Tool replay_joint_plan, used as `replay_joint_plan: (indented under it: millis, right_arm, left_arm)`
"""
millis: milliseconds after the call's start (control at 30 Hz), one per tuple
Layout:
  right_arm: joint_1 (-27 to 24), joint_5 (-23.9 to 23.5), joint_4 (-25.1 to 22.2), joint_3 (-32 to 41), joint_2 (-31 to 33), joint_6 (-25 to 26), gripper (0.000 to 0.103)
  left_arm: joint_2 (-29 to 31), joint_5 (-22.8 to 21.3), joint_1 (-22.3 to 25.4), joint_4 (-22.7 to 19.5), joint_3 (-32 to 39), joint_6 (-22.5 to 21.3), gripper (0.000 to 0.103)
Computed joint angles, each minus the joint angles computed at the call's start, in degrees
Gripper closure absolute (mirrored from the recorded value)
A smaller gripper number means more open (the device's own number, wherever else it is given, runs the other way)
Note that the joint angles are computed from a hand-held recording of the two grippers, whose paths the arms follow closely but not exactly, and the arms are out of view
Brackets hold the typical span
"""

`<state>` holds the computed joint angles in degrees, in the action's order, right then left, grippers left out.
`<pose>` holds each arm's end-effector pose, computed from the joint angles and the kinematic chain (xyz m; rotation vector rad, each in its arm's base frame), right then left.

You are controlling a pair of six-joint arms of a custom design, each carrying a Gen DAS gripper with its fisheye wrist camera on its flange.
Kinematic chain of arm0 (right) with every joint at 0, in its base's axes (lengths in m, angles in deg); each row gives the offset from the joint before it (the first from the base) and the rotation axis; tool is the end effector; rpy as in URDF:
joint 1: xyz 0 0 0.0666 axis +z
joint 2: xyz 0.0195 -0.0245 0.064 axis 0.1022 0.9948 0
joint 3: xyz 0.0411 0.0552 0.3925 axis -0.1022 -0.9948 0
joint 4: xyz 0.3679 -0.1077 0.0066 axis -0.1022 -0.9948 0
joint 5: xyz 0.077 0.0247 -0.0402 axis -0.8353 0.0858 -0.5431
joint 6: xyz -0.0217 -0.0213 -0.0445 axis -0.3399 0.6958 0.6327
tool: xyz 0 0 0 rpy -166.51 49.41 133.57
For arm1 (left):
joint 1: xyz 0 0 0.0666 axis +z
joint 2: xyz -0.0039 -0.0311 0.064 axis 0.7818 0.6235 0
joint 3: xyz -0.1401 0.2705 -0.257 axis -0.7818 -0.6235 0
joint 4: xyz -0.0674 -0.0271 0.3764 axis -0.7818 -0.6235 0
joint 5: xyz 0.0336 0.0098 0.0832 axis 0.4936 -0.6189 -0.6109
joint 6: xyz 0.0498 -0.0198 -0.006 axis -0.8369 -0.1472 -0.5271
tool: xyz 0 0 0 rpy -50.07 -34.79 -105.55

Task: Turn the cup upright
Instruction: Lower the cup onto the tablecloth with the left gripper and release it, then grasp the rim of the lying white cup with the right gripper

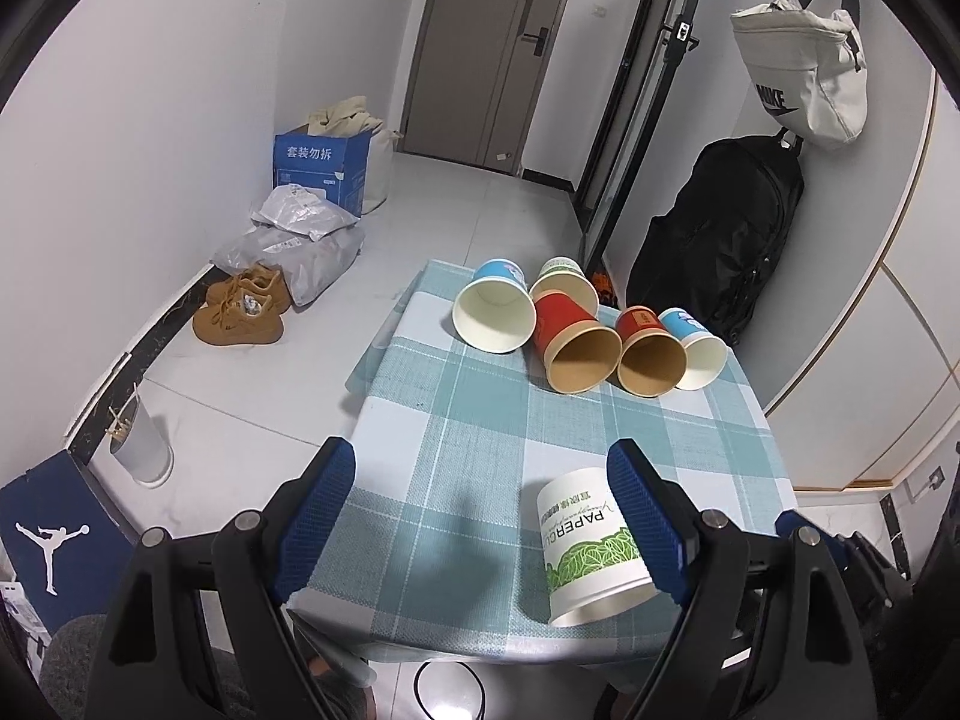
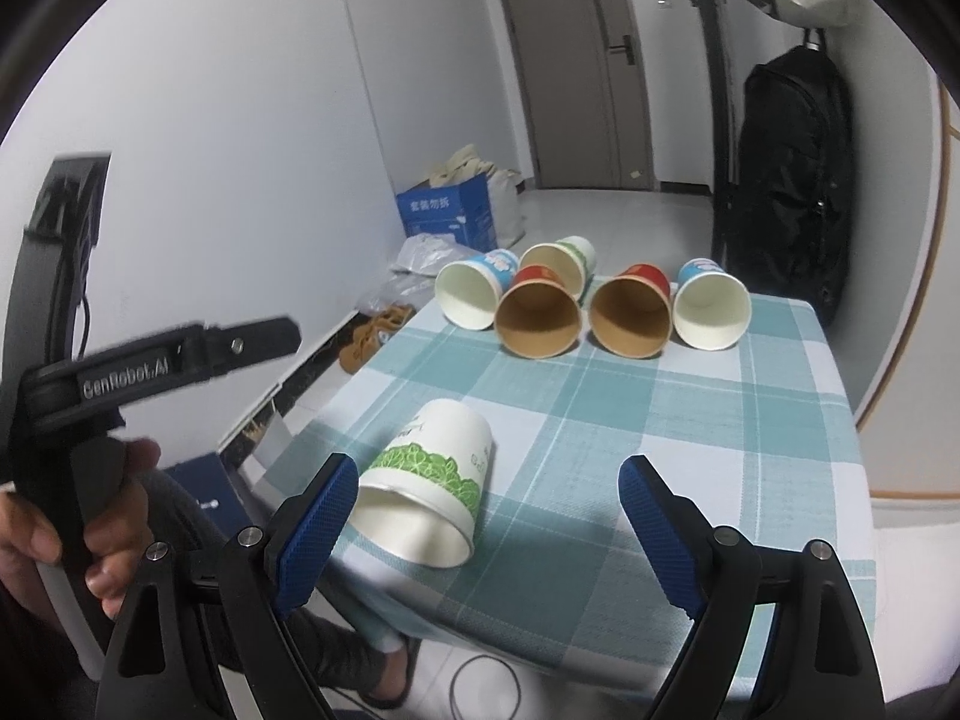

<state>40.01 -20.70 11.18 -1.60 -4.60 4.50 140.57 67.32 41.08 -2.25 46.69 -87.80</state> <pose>0.4046 0.2590 0.4778 0.0887 2.2673 0.1752 0.5330 -0.1096 0.4396 0.3689 2.3025 -0.4813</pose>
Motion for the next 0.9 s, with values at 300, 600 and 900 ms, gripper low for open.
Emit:
replay_joint_plan:
  millis: [300,600,900]
  right_arm:
    - [0.5,-1.4,-3.5,2.8,3.7,3.3,0.022]
    - [0.7,-0.3,-5.4,4.5,6.4,4.9,0.039]
    - [0.4,0.8,-7.1,5.9,8.7,5.2,0.073]
  left_arm:
    - [1.3,1.9,1.5,-1.4,1.6,0.7,0.020]
    - [2.0,2.7,2.2,-1.0,2.2,1.1,0.020]
    - [3.1,4.2,2.6,-2.4,3.6,0.3,0.020]
